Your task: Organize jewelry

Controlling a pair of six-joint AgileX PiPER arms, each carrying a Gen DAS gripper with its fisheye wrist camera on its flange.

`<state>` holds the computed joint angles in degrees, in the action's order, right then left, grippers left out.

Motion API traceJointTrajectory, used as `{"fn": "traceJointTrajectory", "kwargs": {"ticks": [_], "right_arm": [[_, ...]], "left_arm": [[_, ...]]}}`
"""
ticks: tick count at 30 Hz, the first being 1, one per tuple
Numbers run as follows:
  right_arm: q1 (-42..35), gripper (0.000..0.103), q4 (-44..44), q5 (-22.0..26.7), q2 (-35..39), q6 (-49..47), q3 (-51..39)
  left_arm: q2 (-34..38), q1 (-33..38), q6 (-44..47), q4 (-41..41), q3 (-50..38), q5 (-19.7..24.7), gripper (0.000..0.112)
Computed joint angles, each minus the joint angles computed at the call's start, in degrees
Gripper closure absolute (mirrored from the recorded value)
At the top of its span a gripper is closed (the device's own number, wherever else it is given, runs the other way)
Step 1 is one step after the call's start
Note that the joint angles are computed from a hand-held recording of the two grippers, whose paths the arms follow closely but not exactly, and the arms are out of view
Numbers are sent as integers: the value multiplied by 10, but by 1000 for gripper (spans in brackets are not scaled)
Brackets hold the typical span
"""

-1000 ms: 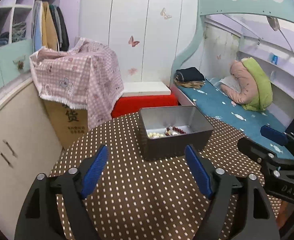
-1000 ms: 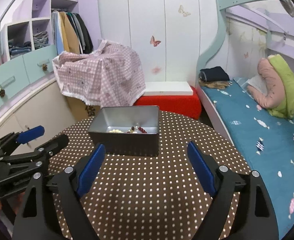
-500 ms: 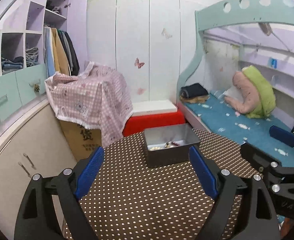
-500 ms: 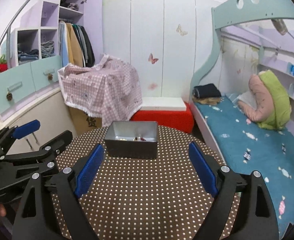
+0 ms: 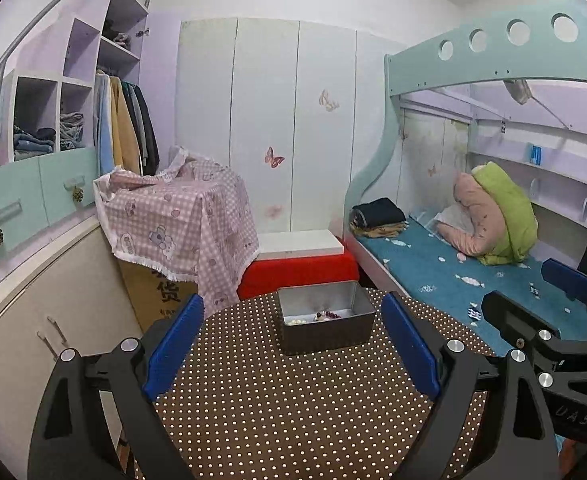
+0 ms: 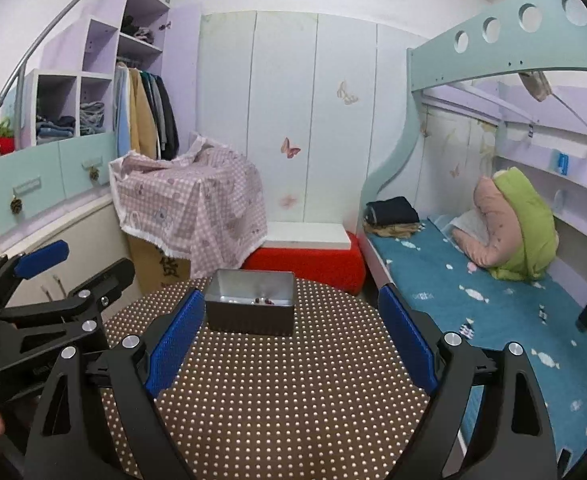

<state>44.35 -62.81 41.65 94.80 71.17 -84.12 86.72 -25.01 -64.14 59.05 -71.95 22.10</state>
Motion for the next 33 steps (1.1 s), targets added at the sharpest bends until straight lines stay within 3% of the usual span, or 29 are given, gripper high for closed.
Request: {"fn": "traceJointTrajectory", "kwargs": {"ticks": [11,15,33], "right_arm": [[4,17,-4,0,-3,4,-3],[3,17,-2,-2,-6,7,1],[-3,17,-1,-6,-10,7,10]], "left_arm": [[-19,-15,-105,109,21,15,24],[-15,-28,-141,149,22,47,17],[-11,-13,-128,138,18,18,17]]}}
